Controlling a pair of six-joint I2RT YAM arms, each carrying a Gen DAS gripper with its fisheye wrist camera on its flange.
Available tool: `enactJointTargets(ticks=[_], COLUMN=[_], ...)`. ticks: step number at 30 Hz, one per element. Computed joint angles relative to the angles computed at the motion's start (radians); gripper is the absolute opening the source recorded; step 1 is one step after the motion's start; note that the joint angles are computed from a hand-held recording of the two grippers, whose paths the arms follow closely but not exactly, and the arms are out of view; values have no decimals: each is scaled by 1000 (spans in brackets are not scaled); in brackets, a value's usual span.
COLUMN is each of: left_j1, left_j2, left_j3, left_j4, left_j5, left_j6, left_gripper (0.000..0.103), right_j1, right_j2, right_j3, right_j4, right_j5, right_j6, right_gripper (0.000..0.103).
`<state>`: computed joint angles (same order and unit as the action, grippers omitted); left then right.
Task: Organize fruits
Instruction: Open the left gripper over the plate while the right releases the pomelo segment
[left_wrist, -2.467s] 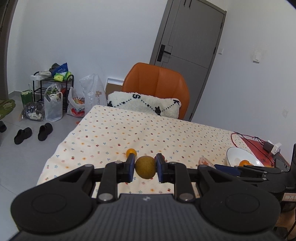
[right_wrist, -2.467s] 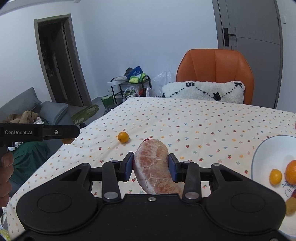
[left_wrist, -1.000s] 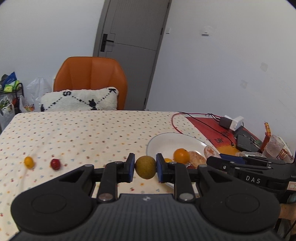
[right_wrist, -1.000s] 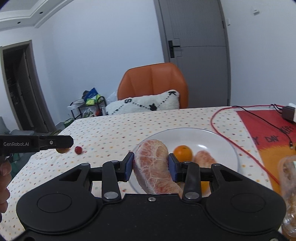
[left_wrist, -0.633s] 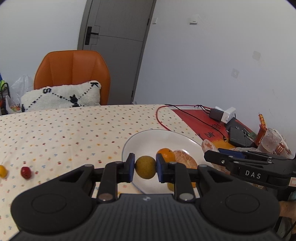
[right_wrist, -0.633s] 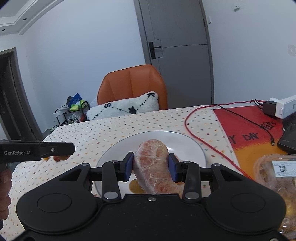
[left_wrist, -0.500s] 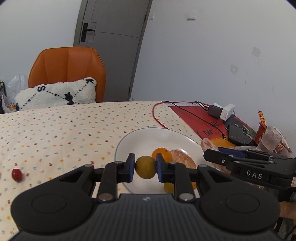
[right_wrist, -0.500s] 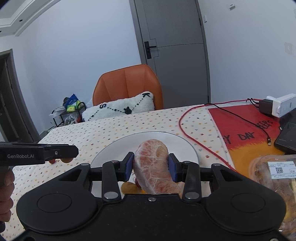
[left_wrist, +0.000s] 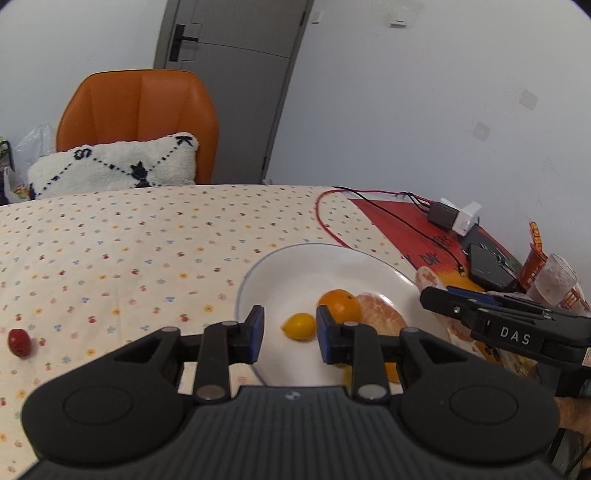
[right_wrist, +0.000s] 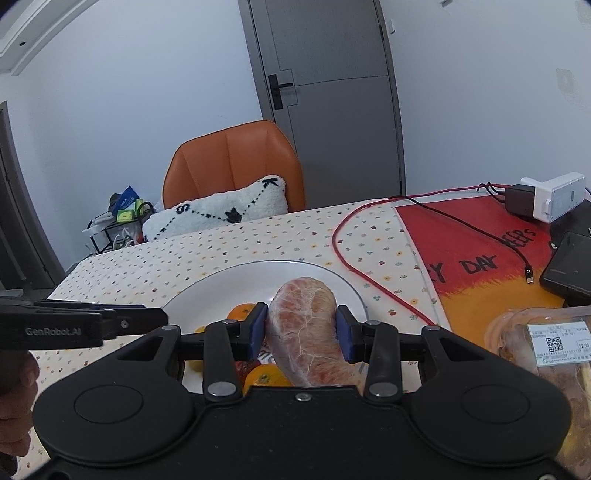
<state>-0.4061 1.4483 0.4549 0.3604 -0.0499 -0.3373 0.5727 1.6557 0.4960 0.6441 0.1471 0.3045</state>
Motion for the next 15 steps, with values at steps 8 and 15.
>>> enactJointTargets(ticks=[8, 15], left_j1=[95, 174], left_j2=[-129, -235], left_j3=[-66, -122], left_j4=[-51, -88], left_j5=[-2, 7], left_j6=[11, 24], left_gripper=[47, 67], right_j1=[-14, -1], right_j2=[54, 85], right_j3=[35, 68], right_j4=[23, 44], right_j5=[-9, 18], right_j6=[13, 32], right_gripper=[38, 41])
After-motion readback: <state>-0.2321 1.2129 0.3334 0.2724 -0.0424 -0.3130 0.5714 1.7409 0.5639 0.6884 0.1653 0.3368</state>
